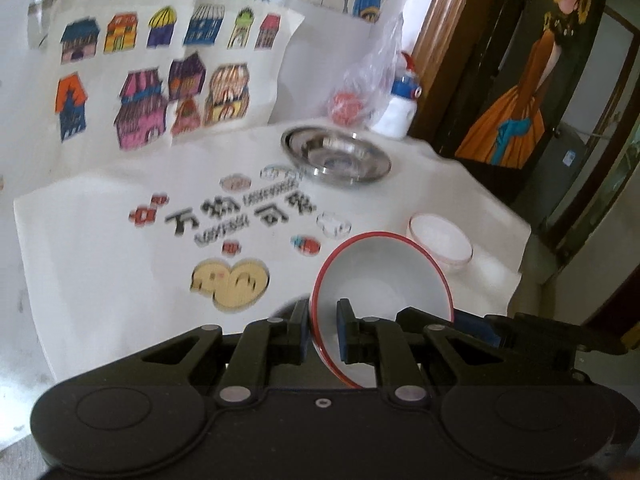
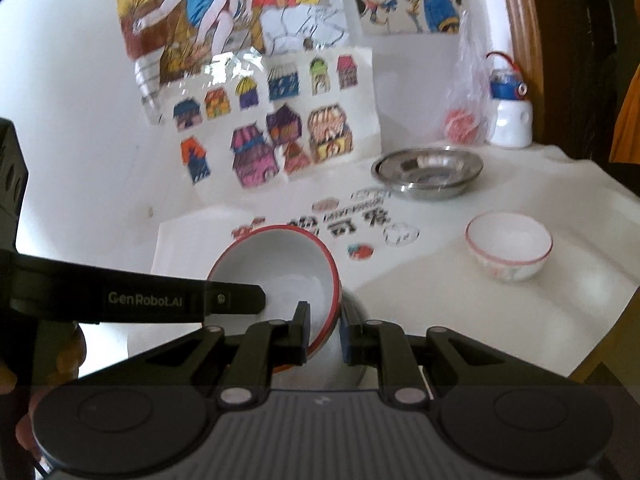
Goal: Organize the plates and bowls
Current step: 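Lower the white bowl into the steel bowl with both grippers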
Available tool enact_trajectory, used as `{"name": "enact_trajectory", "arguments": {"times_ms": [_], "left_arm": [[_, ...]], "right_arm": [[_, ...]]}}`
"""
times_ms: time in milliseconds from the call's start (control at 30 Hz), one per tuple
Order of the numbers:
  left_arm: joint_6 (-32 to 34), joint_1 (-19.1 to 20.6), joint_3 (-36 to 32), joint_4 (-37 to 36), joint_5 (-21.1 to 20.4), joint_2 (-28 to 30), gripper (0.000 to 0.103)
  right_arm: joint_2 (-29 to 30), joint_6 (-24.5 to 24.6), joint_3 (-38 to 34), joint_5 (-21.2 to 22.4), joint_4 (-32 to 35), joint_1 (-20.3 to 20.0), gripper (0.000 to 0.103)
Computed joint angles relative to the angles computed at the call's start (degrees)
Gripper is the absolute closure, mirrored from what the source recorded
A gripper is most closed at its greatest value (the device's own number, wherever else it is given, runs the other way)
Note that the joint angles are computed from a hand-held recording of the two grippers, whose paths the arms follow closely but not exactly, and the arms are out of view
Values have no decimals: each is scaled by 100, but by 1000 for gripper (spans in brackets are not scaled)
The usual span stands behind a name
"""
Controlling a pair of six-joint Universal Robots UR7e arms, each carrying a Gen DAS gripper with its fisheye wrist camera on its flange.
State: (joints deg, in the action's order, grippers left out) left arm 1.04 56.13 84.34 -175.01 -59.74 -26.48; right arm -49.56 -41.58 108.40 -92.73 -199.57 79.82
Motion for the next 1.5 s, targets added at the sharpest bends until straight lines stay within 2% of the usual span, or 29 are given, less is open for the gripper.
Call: {"name": "enact_trajectory", "arguments": {"times_ms": [167, 433, 600, 1167, 1500], "left_arm": [[-190, 59, 150, 302, -13, -109, 88], [-293, 85, 79, 790, -38, -135, 88], [-377, 101, -44, 1114, 14, -92, 88], [-449, 142, -269, 1492, -24, -35, 88], [-434, 162, -412, 1696, -76, 2, 85]], "right_arm": [[-67, -300, -35, -274, 425, 62, 85], [-133, -517, -241, -542, 1077, 114, 86], [-117, -567, -328, -598, 1214, 130, 86], [-89, -619, -558, -664, 1601, 149, 85], [-56, -709, -640, -722, 1726, 182, 81]]}}
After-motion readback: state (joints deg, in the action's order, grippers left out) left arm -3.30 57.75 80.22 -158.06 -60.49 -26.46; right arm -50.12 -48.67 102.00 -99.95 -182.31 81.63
